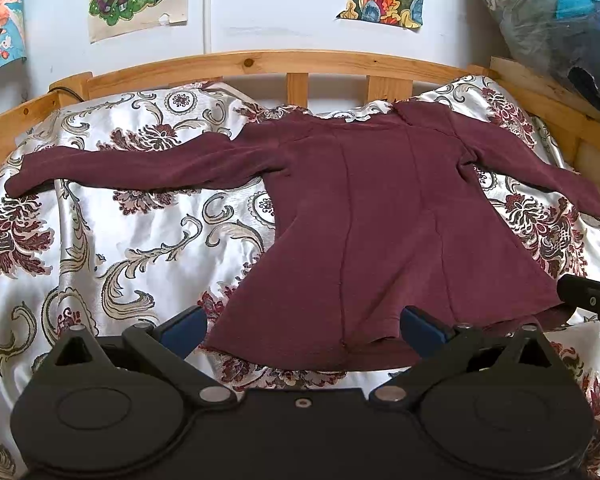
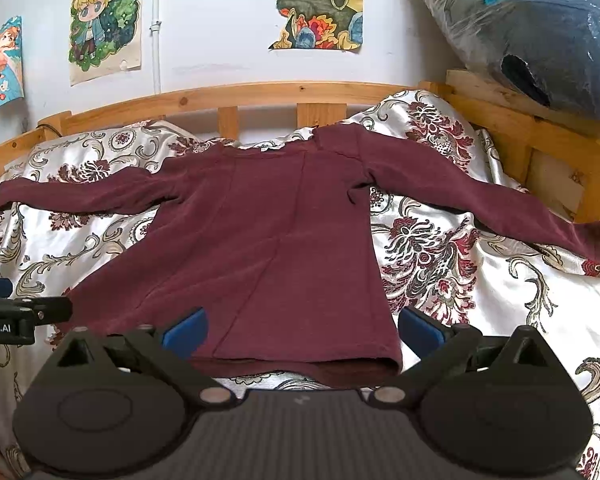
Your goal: Fold small clothes
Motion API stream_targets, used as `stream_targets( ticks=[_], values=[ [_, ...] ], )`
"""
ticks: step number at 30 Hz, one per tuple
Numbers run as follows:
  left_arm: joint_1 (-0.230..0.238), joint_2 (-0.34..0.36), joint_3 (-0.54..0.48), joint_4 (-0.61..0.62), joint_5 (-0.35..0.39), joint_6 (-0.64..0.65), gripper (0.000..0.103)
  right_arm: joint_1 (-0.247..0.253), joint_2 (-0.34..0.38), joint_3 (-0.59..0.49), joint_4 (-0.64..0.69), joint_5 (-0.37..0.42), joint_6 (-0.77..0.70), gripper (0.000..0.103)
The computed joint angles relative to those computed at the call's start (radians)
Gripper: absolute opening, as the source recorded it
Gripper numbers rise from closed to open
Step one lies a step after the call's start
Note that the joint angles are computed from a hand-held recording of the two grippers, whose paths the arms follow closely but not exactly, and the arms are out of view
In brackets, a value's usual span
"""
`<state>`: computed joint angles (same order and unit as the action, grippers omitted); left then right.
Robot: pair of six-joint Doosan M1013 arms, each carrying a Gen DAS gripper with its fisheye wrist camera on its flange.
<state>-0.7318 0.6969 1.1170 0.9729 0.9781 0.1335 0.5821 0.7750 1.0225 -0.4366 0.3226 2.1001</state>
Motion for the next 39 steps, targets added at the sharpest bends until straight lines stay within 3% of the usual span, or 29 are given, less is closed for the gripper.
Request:
stream_targets(
  ticks=[39],
  values=[
    [0.001, 0.000, 0.004, -0.003, -0.003, -0.014, 0.102, 0.001, 0.002, -0.001, -0.007, 0.008, 0.010, 0.103]
  ],
)
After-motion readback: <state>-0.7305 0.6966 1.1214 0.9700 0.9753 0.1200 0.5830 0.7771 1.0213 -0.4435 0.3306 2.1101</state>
